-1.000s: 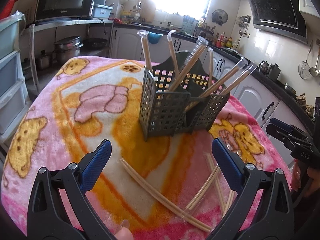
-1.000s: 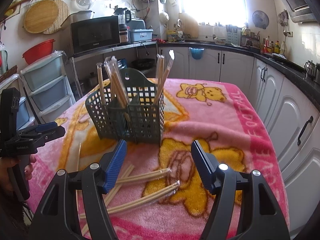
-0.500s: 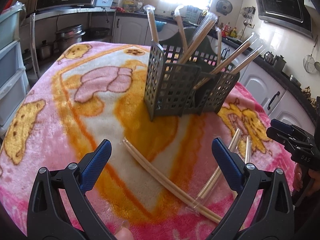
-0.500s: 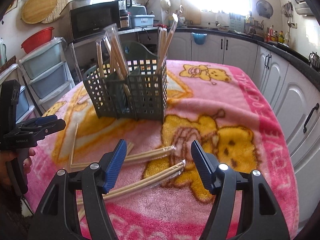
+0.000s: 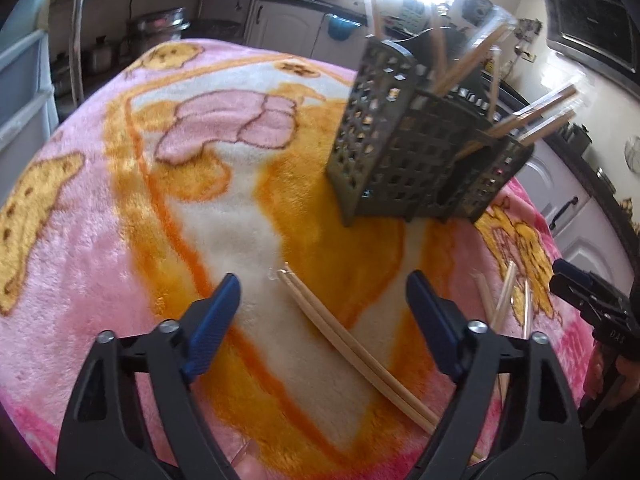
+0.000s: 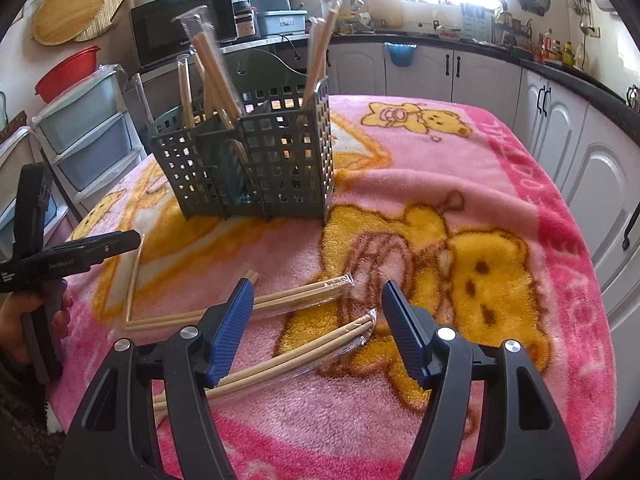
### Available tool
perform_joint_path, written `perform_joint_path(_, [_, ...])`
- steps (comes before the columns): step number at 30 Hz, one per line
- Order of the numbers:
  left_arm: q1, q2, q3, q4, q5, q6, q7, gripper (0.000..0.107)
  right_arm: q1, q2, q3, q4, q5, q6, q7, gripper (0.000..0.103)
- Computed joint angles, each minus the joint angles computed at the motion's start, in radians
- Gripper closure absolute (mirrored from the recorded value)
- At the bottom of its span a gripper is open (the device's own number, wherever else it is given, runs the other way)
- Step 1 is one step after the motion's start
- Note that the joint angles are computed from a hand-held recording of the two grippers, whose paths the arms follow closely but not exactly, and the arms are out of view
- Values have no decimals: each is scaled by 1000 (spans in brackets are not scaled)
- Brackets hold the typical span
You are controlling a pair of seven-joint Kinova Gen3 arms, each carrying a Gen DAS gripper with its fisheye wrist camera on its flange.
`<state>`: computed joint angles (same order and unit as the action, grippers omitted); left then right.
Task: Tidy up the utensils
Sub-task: 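Move both open tools back to the chopstick pile, then close the right tool on a chopstick while the left tool grasps another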
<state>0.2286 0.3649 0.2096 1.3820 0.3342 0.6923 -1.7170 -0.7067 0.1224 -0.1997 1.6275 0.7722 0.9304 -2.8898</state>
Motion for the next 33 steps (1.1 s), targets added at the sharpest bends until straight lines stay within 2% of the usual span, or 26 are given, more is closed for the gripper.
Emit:
perform_joint_path(2, [-9, 16, 2, -16, 14, 19, 5, 42, 11, 2, 4, 0, -16, -8, 14, 41])
perform_joint_path(9, [-3, 41, -4, -48, 7, 40, 14, 47, 48, 14, 21, -6, -86, -42, 75, 44])
perform_joint_path(19, [22, 53, -27, -70, -56, 47, 73, 77, 130, 31, 51, -8, -273, -144, 216, 58])
perform_joint_path(21, [19, 53, -26, -69, -59, 46, 77, 81, 148, 36, 54, -4, -325, -169, 251, 64])
perform_joint_path(23, [20, 54, -28, -71, -64, 46, 85, 84, 147, 35, 61, 8, -332, -193, 253, 67])
perform_joint_path(24, [22, 54, -28, -72, -68, 46, 89, 84, 152, 33, 62, 11, -344, -206, 263, 76])
perform_joint_path(28, [22, 53, -27, -71, -74, 43, 96, 86, 139, 44, 70, 5, -334, -210, 264, 96])
perform_joint_path(33, [12, 53, -22, -65, -63, 39, 96, 91, 115, 52, 78, -8, -299, -192, 247, 102])
